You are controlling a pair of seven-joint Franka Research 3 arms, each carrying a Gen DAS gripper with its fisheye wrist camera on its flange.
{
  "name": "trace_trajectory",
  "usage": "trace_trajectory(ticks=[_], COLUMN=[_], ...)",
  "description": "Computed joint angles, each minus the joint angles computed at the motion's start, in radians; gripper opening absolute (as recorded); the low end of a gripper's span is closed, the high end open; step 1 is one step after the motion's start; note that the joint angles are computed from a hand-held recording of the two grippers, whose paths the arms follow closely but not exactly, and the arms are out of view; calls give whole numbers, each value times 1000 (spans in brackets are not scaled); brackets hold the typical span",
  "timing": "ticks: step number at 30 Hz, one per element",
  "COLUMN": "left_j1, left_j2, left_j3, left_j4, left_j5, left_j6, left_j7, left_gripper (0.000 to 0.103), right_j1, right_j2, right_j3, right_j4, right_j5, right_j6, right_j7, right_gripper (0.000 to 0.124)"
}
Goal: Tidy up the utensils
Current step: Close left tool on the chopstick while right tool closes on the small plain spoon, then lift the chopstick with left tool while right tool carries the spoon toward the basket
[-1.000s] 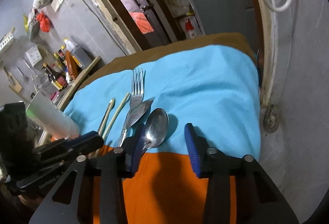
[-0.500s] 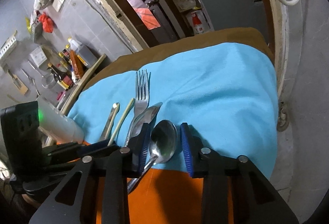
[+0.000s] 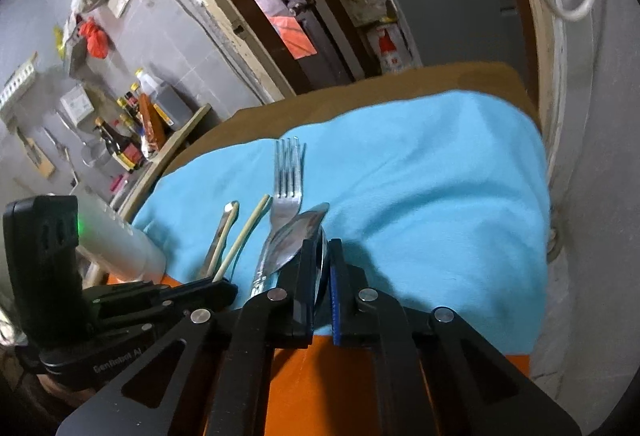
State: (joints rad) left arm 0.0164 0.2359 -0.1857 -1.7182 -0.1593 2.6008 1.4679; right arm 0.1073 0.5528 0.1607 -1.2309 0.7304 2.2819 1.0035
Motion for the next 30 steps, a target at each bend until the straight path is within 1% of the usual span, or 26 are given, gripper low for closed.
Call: trace_trajectory(ticks=[4, 6, 8, 10, 14, 16, 18, 19, 21, 24, 29, 30], left_j1=[17, 9, 5, -14, -48, -56, -43, -36, -2, 29, 25, -2], left_j2=[-78, -113, -156, -190, -239, -256, -271, -279, -295, -312, -345, -363], left_j3=[-21, -19, -25, -12, 20, 33, 36, 39, 28, 29, 83, 120], left_j4=[-113, -160, -219, -260, -320, -340, -357, -361, -369, -367, -368, -385], left_j5=[-100, -121, -185, -176, -64, 10, 151, 196, 317, 419, 438, 419], left_j6=[142, 210, 297, 359, 475, 520, 559, 573, 591, 607, 631, 642], left_j7=[55, 68, 114, 105, 23, -43, -177, -221, -336, -429, -448, -426], left_gripper=[2, 2, 2, 2, 2, 2, 2, 2, 2, 2, 2, 2], right_j1=[6, 15, 23, 28, 41, 52, 64, 73, 85, 109, 139, 145], right_j2=[-112, -156, -202, -246, -305, -328, -346, -350, -358, -365, -362, -357], right_j3=[5, 5, 7, 15, 20, 22, 19, 16, 16, 20, 39, 44], right_j4=[-155, -216, -278, -337, -406, -428, -438, -436, -432, -417, -356, -336], right_j5=[36, 54, 89, 138, 250, 307, 350, 363, 398, 440, 541, 563], right_j6=[130, 190, 254, 316, 402, 450, 473, 484, 506, 543, 573, 572], right_j7=[-80, -121, -165, -223, -321, -379, -419, -429, -463, -501, -602, -621], right_gripper=[3, 3, 3, 3, 3, 3, 3, 3, 3, 3, 3, 3])
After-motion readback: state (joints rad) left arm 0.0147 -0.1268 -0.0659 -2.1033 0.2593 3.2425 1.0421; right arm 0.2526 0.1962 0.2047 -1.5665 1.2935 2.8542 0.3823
